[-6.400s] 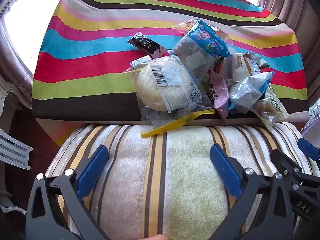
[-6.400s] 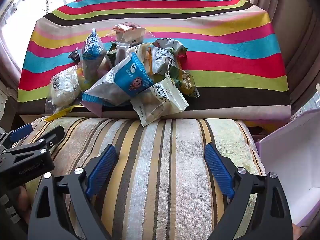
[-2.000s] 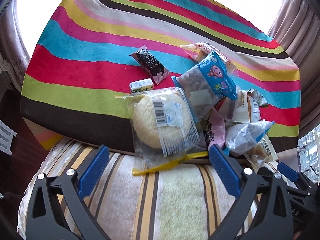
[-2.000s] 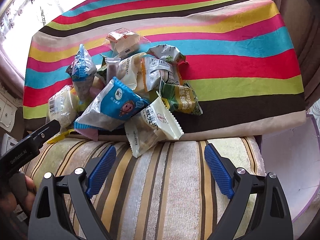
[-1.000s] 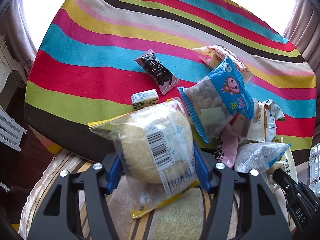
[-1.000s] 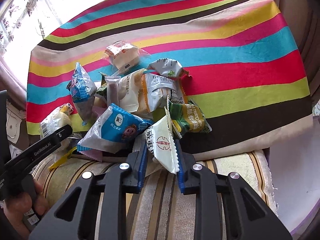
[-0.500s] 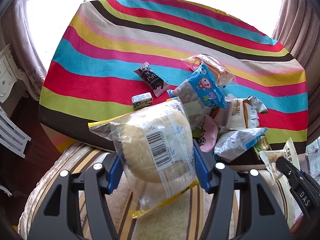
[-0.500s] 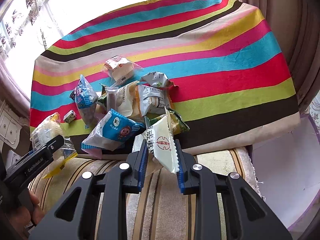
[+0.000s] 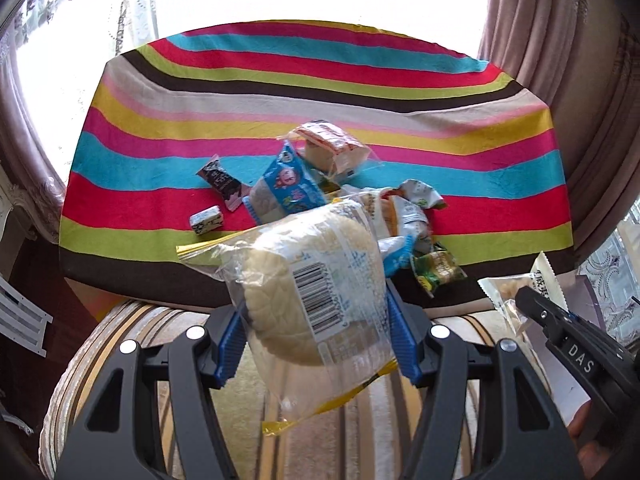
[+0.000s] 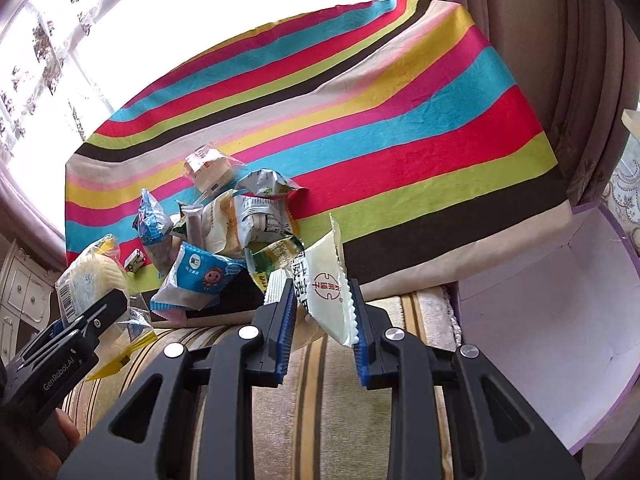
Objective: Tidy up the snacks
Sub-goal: 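Carry both snacks to the white box and open both tools to drop them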
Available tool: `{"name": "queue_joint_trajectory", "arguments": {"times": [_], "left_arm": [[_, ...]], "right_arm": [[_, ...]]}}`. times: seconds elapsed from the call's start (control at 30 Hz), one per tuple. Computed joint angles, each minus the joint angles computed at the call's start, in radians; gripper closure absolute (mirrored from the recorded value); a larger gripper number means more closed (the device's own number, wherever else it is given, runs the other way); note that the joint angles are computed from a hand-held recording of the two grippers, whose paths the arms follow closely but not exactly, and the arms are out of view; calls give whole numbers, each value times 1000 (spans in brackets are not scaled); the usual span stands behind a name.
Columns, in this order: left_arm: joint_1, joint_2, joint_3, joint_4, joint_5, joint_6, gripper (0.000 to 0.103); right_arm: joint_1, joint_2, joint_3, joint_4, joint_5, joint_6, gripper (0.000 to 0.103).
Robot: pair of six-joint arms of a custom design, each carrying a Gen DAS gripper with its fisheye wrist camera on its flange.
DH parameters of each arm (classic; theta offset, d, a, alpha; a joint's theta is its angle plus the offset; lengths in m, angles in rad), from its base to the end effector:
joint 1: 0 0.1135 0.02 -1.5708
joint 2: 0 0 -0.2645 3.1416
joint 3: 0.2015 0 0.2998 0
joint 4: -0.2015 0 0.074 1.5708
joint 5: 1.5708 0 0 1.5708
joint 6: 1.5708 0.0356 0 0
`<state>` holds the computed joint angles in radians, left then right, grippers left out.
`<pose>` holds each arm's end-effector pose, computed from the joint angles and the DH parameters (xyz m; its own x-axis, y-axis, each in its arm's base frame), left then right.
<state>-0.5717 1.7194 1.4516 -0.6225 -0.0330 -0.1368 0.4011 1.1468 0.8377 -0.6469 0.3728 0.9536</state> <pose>0.3599 -0.2302 0.2701 -0.7189 0.3005 -0.6268 0.4293 0.9011 -0.0604 0.2546 0.0939 0.2348 -0.5740 0.5815 -0.5765 0.5148 0.8038 0.2982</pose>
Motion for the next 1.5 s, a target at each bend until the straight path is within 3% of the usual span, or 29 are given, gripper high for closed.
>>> {"name": "queue_joint_trajectory", "arguments": {"times": [0.37, 0.73, 1.03, 1.13, 1.2, 1.27, 1.5], "left_arm": [[-180, 73, 90, -36, 66, 41, 42], [-333, 216, 221, -80, 135, 92, 41], [-409, 349, 351, -149, 181, 133, 41], [-415, 368, 372, -161, 204, 142, 36], [-418, 364, 366, -148, 207, 145, 26], [-418, 360, 360, -140, 207, 145, 25], [-398, 329, 326, -128, 215, 139, 25]], "right_arm": [[-185, -353, -236, -91, -54, 24, 77], [-535, -620, -427, -204, -214, -94, 77], [-651, -648, -502, -227, -255, -129, 74], [-655, -642, -508, -225, -253, -124, 72], [-646, -641, -503, -235, -235, -115, 59], [-630, -637, -496, -242, -211, -108, 48], [-580, -612, -459, -262, -163, -96, 29]]}}
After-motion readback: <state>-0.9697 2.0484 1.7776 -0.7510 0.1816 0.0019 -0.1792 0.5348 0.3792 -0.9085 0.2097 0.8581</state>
